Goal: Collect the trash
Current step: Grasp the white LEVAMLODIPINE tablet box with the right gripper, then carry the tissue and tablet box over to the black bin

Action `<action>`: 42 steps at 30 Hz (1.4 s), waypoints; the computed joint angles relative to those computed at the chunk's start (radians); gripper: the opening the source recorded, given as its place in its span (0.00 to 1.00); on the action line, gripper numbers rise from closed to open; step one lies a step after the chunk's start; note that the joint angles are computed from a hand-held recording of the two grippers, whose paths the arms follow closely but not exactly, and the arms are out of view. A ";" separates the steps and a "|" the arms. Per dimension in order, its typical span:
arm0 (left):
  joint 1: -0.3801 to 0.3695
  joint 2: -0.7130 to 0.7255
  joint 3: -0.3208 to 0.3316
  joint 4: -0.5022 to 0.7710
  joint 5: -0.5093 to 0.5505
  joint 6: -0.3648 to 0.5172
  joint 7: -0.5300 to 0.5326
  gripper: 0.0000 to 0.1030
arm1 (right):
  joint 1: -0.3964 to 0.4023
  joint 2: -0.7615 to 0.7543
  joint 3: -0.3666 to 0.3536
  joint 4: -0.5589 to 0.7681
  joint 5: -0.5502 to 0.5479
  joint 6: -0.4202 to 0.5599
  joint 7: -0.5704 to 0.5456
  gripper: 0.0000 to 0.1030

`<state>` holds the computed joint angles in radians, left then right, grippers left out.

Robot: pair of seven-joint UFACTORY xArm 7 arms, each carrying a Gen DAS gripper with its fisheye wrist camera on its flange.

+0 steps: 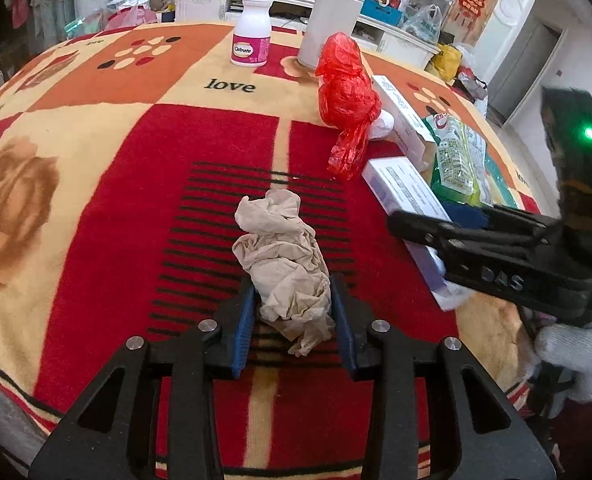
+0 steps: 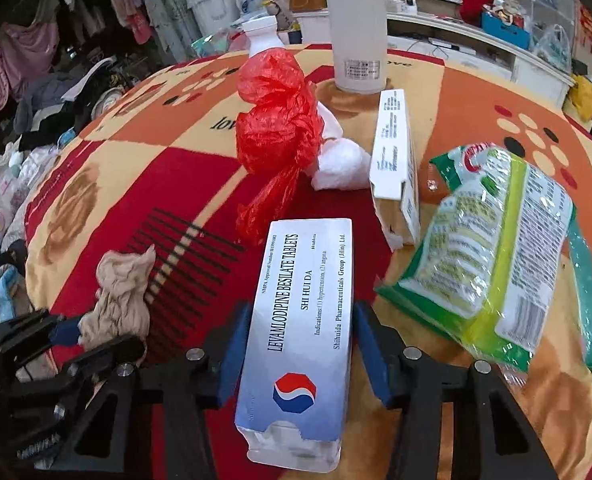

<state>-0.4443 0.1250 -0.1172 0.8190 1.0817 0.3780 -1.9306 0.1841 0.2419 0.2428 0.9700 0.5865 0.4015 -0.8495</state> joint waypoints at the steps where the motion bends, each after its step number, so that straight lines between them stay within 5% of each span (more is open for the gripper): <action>1: 0.000 0.001 0.000 0.000 -0.001 0.001 0.000 0.34 | -0.007 -0.012 0.000 -0.011 0.004 0.007 -0.011 0.49; 7: 0.003 0.002 0.005 0.002 0.011 -0.008 -0.018 0.44 | -0.017 -0.080 -0.029 -0.075 0.041 0.045 -0.063 0.49; 26: 0.014 0.033 0.041 0.038 0.125 -0.062 -0.201 0.45 | -0.005 -0.099 -0.044 -0.113 0.150 0.020 -0.150 0.63; 29: 0.015 0.044 0.046 0.045 0.184 -0.072 -0.263 0.38 | 0.001 -0.106 -0.044 -0.130 0.170 -0.016 -0.174 0.48; 32: 0.013 0.054 0.036 0.055 0.175 -0.066 -0.234 0.29 | -0.004 -0.118 -0.047 -0.139 0.188 -0.005 -0.204 0.48; 42: -0.031 0.050 0.003 0.107 0.154 0.017 -0.158 0.27 | -0.011 -0.190 -0.096 -0.164 0.286 0.072 -0.294 0.48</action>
